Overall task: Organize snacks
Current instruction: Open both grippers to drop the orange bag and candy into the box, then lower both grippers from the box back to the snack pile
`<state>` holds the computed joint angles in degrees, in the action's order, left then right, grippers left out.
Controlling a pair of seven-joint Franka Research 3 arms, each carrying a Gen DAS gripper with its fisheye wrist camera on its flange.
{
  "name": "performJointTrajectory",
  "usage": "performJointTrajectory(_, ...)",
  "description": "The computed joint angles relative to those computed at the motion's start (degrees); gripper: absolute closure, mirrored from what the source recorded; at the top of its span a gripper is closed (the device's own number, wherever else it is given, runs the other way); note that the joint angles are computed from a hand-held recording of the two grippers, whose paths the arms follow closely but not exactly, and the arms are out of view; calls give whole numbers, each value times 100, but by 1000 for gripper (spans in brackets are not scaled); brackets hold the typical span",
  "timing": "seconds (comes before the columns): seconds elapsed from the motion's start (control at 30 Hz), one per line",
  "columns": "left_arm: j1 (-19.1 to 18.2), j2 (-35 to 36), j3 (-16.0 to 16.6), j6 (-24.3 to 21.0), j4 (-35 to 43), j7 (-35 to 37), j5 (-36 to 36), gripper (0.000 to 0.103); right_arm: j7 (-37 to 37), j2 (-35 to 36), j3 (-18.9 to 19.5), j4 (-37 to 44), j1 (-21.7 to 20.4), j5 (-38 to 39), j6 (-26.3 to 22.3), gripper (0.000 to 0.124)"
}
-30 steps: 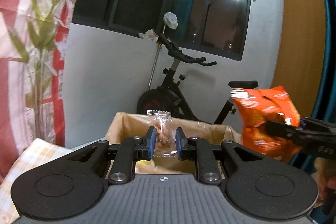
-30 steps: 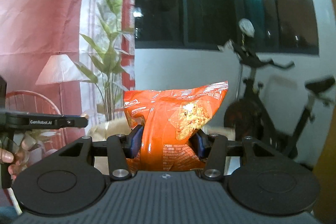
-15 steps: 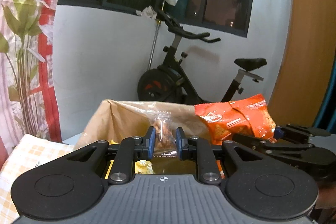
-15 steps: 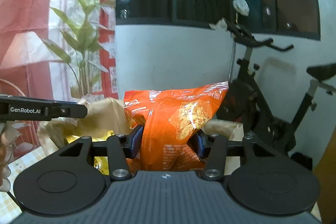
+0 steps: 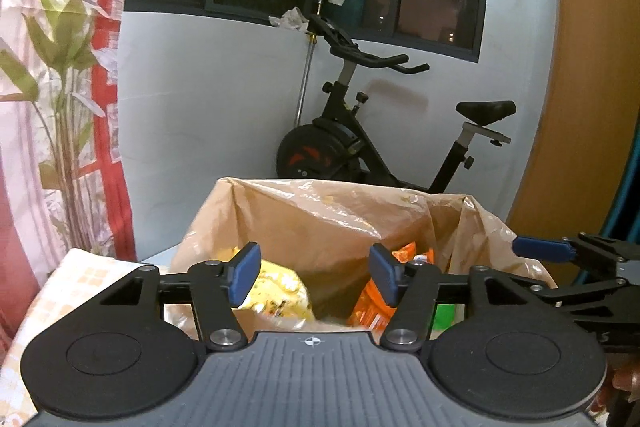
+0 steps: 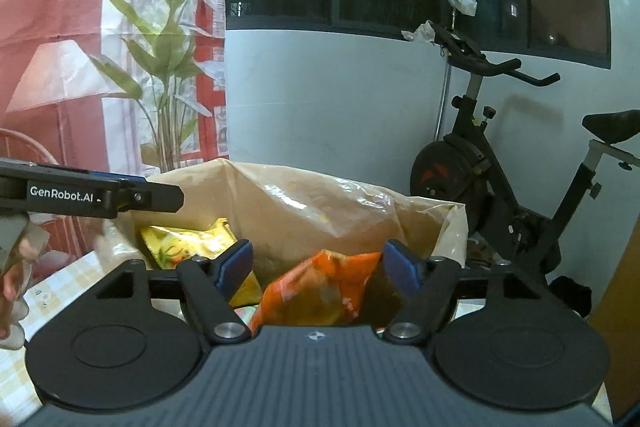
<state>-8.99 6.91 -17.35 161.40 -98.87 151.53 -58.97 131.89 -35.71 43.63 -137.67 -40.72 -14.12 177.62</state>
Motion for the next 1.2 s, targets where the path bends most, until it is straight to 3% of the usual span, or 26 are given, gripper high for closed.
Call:
performJointTrajectory(0.3, -35, -691, 363, -135, -753, 446, -549, 41, 257, -681, -213, -422, 573, 262, -210, 47)
performJointTrajectory(0.7, -418, -1466, 947, -24, -1904, 618, -1050, 41, 734, -1369, -111, -838, 937, 293, -460, 47)
performJointTrajectory(0.93, -523, -1622, 1069, -54, -2301, 228, -774, 41, 948, -1662, -19, -1177, 1143, 374, -382, 47)
performJointTrajectory(1.2, -606, -1783, 1179, -80, -2705, -50, -448, 41, 1213, -1827, -139, -1572, 1585, 501, -652, 47)
